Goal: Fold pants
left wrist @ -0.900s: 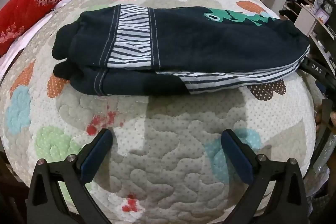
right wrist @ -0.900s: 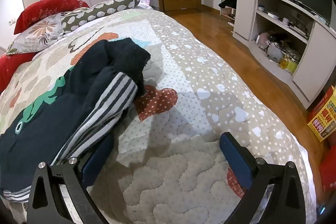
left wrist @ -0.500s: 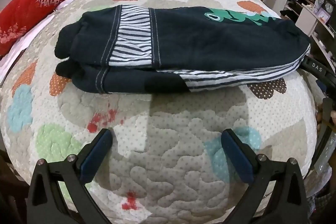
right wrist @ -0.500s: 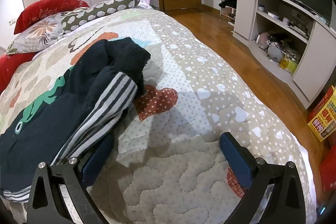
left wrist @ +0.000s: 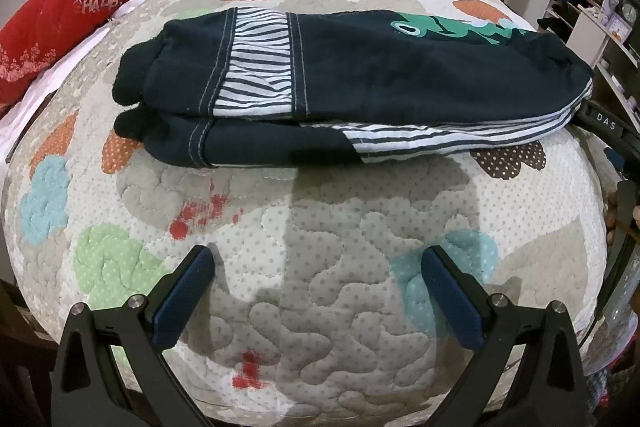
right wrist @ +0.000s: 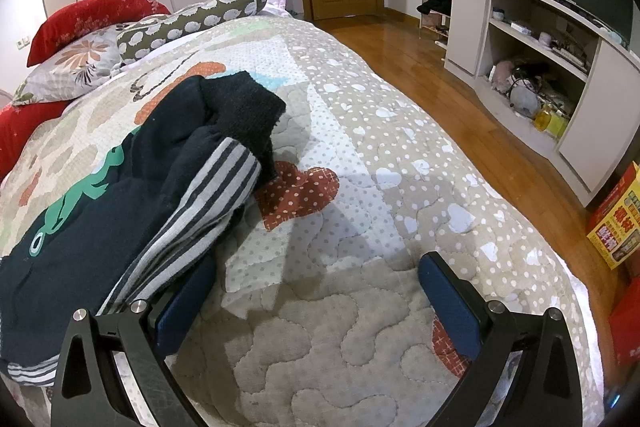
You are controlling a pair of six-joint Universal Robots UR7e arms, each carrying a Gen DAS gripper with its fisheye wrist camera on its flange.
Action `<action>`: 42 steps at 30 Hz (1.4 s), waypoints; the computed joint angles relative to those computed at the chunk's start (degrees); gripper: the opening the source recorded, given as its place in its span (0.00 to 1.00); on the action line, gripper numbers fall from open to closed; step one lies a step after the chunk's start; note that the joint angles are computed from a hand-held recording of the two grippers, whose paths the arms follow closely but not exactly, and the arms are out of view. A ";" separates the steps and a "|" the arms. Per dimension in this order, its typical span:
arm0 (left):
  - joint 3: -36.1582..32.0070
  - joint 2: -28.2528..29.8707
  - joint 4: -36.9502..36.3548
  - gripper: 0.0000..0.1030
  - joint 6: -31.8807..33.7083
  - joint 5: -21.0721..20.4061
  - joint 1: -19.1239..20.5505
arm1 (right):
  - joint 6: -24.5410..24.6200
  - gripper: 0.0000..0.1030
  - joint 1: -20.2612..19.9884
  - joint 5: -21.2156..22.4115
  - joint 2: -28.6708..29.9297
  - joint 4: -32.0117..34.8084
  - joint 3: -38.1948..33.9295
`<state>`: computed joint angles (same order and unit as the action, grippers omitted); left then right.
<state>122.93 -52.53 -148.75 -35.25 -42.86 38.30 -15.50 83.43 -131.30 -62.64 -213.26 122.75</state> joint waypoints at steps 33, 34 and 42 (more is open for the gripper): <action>-2.92 -11.37 -13.52 0.87 8.18 -11.67 10.49 | -5.48 1.00 -1.19 5.07 -4.26 5.49 3.19; -4.84 -10.25 -12.96 0.87 9.48 -11.57 11.86 | -5.46 1.00 -1.29 5.28 -4.34 5.48 3.26; -14.97 -2.93 -3.43 0.44 12.14 -12.93 16.41 | -5.42 1.00 -1.89 6.91 -5.04 4.53 4.29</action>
